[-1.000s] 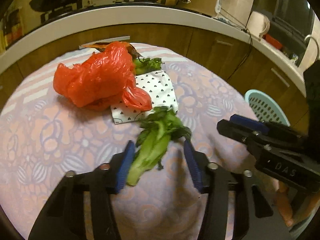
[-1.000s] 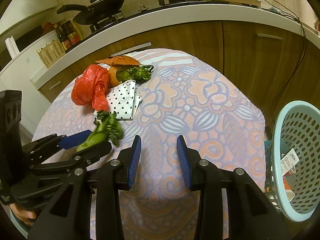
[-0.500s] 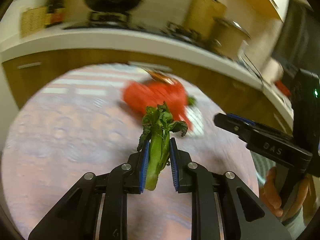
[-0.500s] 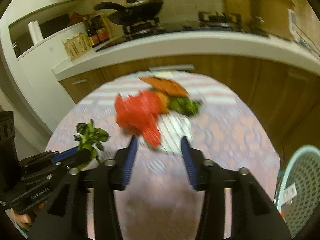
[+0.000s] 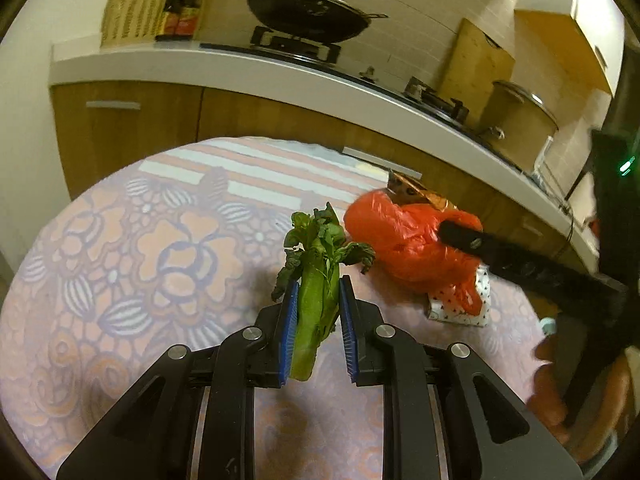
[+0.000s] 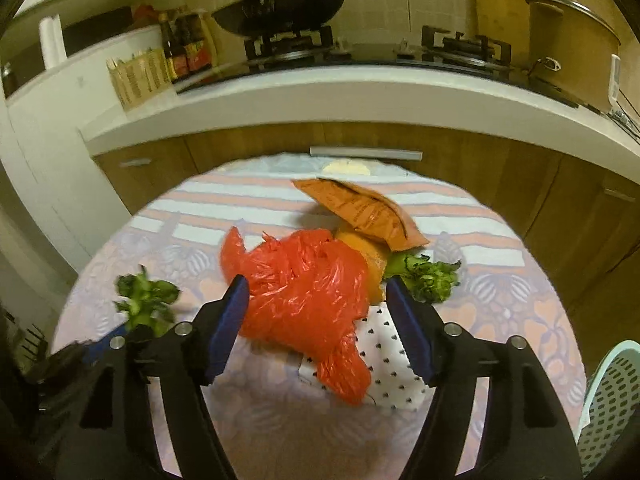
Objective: Collect trash
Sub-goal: 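Grasp the red plastic bag with the right tool while the left tool holds the stalk, then carry both items over the wastebasket and open both tools to drop them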
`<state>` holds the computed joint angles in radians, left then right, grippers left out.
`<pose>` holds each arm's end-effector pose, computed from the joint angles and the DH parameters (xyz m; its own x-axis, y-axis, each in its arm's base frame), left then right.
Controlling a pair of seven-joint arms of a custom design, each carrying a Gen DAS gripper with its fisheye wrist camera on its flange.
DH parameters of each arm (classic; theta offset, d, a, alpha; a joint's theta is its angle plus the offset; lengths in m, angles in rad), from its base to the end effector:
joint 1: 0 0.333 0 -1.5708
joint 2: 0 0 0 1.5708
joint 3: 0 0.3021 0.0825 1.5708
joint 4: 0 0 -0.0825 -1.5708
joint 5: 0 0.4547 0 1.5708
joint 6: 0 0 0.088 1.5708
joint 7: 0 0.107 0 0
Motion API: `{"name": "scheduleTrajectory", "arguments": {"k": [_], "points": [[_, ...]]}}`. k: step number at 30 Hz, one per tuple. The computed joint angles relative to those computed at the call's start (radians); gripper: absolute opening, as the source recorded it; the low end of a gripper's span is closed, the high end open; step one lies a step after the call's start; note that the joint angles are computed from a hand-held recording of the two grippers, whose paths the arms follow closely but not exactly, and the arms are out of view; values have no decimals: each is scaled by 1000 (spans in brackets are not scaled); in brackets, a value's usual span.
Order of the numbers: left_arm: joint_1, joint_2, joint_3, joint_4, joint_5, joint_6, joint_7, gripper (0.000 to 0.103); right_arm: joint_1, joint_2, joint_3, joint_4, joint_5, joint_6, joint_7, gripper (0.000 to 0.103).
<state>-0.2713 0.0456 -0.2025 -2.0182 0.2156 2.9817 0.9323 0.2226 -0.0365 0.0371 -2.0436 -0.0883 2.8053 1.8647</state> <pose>0.5931 -0.3191 0.4927 -0.1700 -0.9325 0.3187 -0.6707 -0.1274 -0.7307 0.6332 0.1728 0.5087 0.0905 -0.9875 -0.1287 -0.7081 0.0270 -0.7056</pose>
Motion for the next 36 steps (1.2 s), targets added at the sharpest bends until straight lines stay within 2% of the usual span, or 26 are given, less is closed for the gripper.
{"name": "scheduleTrajectory", "arguments": {"k": [2,3,6,9,15,16,19,21,28,30,33,36], "points": [[-1,0,2,-1,13,-4,-13,19,4,24,1,18,36,-15,-35,66],[-2,3,2,2,17,-9,-15,19,5,34,3,26,25,-24,-31,56],[-5,-7,8,-8,78,-2,-64,19,6,34,7,19,-78,-14,31,41],[-2,-12,2,-15,81,7,-64,19,9,-11,6,-32,-27,47,-12,36],[1,-43,-14,-39,94,45,-66,19,20,-136,-9,-138,16,131,-36,36],[2,-49,-20,-44,68,53,-44,19,17,-154,-9,-151,8,136,-24,36],[-12,-68,-41,-46,-116,72,123,19,5,-228,-16,-211,-9,151,16,36],[-17,-77,-56,-40,-141,80,156,19,-6,-271,-22,-246,-19,157,42,36],[-88,-38,-98,55,-376,59,433,19,-124,-470,-5,-401,-128,168,165,36],[-105,-15,-108,92,-413,42,485,19,-159,-523,-1,-440,-155,169,192,36],[-134,46,-134,181,-458,2,562,19,-247,-614,25,-505,-211,154,248,36],[-167,112,-147,269,-461,-33,597,19,-296,-677,19,-553,-241,139,281,36]]}}
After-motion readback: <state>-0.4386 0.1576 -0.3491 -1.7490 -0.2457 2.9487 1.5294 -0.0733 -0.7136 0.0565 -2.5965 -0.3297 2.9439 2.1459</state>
